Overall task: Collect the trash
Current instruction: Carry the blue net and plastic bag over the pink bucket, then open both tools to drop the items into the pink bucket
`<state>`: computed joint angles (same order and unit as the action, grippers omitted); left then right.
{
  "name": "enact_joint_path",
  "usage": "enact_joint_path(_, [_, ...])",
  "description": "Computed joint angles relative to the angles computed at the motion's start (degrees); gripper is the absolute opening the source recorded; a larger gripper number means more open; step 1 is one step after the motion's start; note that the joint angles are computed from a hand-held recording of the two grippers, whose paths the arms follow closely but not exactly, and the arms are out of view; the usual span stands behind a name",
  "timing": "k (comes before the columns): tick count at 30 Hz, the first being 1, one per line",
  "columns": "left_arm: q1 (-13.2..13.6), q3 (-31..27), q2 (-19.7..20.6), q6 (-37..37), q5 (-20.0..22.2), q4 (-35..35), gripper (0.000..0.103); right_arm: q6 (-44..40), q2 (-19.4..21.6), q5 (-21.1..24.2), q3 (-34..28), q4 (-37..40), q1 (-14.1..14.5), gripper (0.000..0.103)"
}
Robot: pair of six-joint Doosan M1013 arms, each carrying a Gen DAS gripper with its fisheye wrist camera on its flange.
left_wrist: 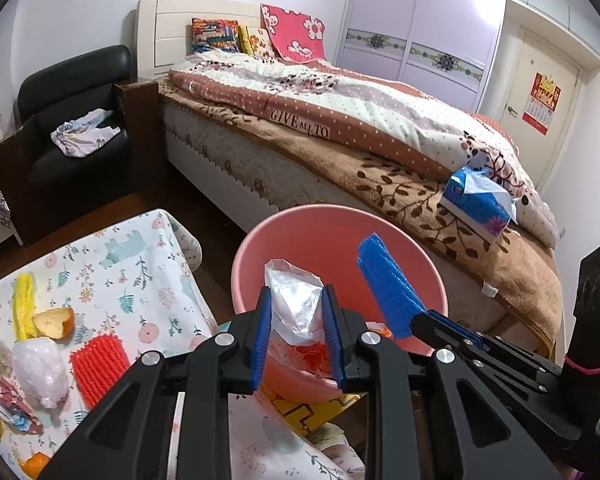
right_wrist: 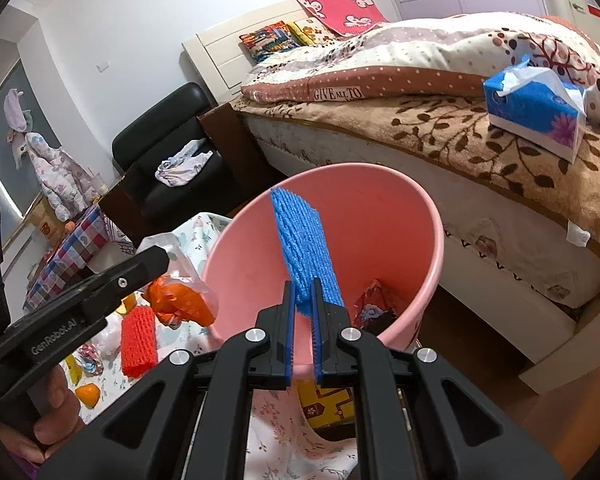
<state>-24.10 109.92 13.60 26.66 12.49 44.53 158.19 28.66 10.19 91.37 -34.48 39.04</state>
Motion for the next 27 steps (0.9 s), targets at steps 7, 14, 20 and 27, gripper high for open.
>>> enact_joint_path(7, [-0.1, -0.8, 1.4, 6.7, 0.2, -6.2, 0.025, -4.1, 0.4, 0.0, 0.0, 4.6, -0.5, 0.008])
enact_joint_path(14, [-0.3, -1.0, 1.9, 7.0, 0.7, -7.1, 0.043, -5.4, 0.8, 0.1, -0.2, 6.3, -0.7, 0.008])
enact_joint_path(20, [-0.1, -0.9, 1.7, 9.3, 0.8, -9.9, 0.051, -8.5, 1.0, 0.5, -0.5, 10.0, -0.9, 0.008])
enact_joint_path(27, [-0.3, -0.3, 1.0, 5.9, 0.9, -6.1, 0.055, -5.9, 1.0, 1.1, -0.7, 7.5, -0.7, 0.031])
